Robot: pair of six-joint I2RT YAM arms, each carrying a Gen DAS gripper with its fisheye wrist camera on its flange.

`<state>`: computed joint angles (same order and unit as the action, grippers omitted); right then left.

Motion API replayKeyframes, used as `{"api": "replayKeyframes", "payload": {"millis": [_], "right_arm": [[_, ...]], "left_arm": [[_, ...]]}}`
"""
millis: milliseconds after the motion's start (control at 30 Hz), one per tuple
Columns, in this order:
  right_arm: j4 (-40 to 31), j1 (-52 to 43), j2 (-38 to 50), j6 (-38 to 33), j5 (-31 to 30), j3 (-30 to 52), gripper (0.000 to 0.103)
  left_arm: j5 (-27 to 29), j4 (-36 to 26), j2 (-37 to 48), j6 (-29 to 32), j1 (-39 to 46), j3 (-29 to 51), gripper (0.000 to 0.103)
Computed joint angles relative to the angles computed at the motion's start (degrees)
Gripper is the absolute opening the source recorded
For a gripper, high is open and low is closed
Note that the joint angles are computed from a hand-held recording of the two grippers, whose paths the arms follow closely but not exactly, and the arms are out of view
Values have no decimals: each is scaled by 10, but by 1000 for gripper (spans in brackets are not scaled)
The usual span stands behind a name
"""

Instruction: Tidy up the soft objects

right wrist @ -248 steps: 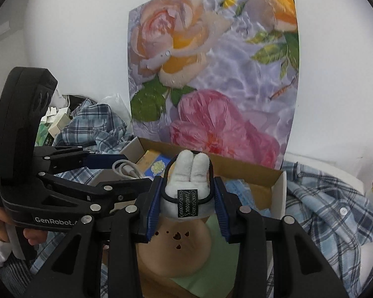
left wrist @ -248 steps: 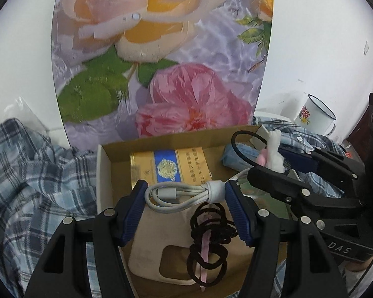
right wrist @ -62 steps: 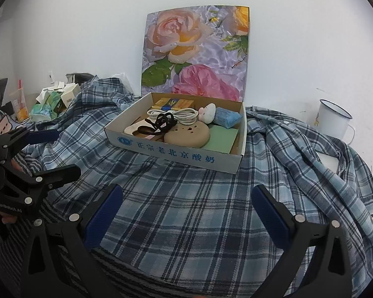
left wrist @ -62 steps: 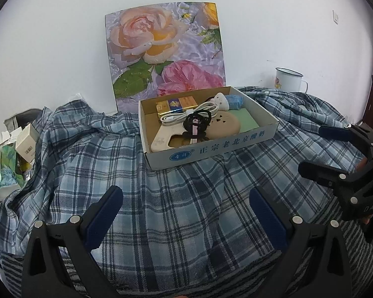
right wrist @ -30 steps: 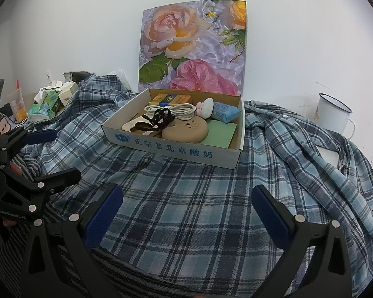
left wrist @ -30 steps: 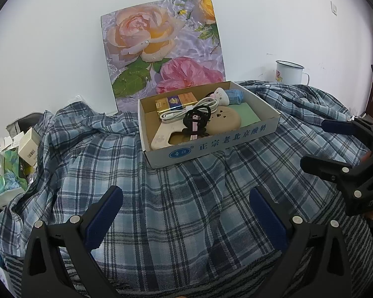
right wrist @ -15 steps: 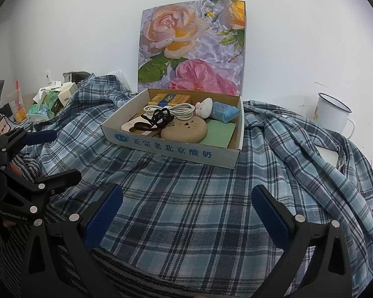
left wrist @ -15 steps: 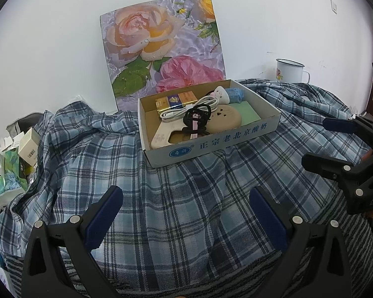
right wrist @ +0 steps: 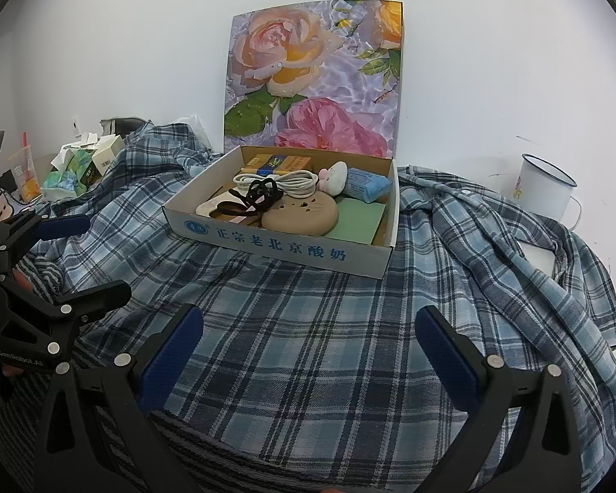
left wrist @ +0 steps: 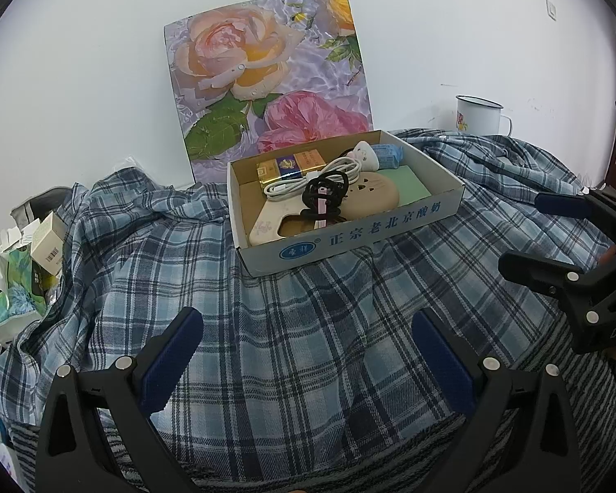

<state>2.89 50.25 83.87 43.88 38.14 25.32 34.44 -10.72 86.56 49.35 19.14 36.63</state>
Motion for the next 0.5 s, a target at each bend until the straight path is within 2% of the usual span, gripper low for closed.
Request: {"api": "replayKeyframes", "payload": {"millis": [500], "right_arm": [[2, -1, 1, -1, -1, -1, 103]], "left_arm": [[-3, 2, -2, -2, -3, -2, 103]]}}
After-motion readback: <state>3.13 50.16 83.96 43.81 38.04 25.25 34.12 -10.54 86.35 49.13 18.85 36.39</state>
